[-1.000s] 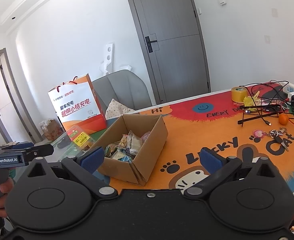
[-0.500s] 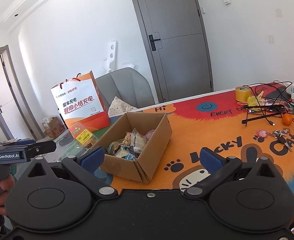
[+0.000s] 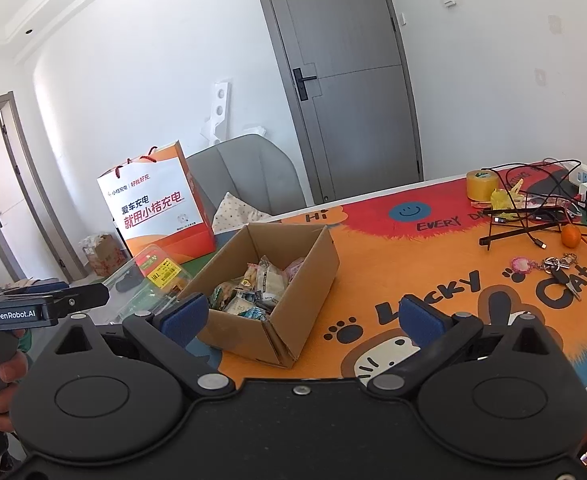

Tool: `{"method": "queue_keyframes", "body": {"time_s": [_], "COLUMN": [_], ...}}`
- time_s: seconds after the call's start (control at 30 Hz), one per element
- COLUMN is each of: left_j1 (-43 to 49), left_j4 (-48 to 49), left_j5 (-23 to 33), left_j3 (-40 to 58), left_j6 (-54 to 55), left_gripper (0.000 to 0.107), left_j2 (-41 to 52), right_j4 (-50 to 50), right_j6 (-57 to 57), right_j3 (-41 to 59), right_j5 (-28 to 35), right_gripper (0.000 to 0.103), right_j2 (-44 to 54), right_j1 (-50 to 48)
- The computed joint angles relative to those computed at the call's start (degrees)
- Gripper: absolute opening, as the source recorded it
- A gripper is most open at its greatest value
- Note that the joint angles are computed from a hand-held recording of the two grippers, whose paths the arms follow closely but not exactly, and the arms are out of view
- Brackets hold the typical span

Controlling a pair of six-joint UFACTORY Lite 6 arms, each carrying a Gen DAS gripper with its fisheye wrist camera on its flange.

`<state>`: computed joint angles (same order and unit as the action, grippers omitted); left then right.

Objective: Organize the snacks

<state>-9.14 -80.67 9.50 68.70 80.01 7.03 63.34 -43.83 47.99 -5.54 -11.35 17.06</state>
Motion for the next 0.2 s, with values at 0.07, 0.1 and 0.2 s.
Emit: {"method": "queue_keyframes", "body": {"time_s": [0.07, 0.1, 0.2], "left_j1": [-0.08, -0.10, 0.01], "left_j4": [0.00, -0.03, -1.32], "left_j5": [-0.03, -0.04, 0.29], "left_j3": [0.07, 0.08, -0.02], "left_j6": [0.05, 0.10, 1.45], "left_gripper": [0.102, 0.102, 0.102], "left_j2": [0.15, 0.19, 0.21], "right_j4": [0.03, 0.03, -0.58], "right_j6": [-0.03, -0.03, 0.88], "right_j3": [0.00, 0.00, 0.14], "right_j5": [-0.01, -0.01, -0.23], "right_gripper": [0.103, 0.103, 0.103], "right_j2": [0.12, 0.12, 0.60], "right_j1": [0.01, 0.01, 0.07]}}
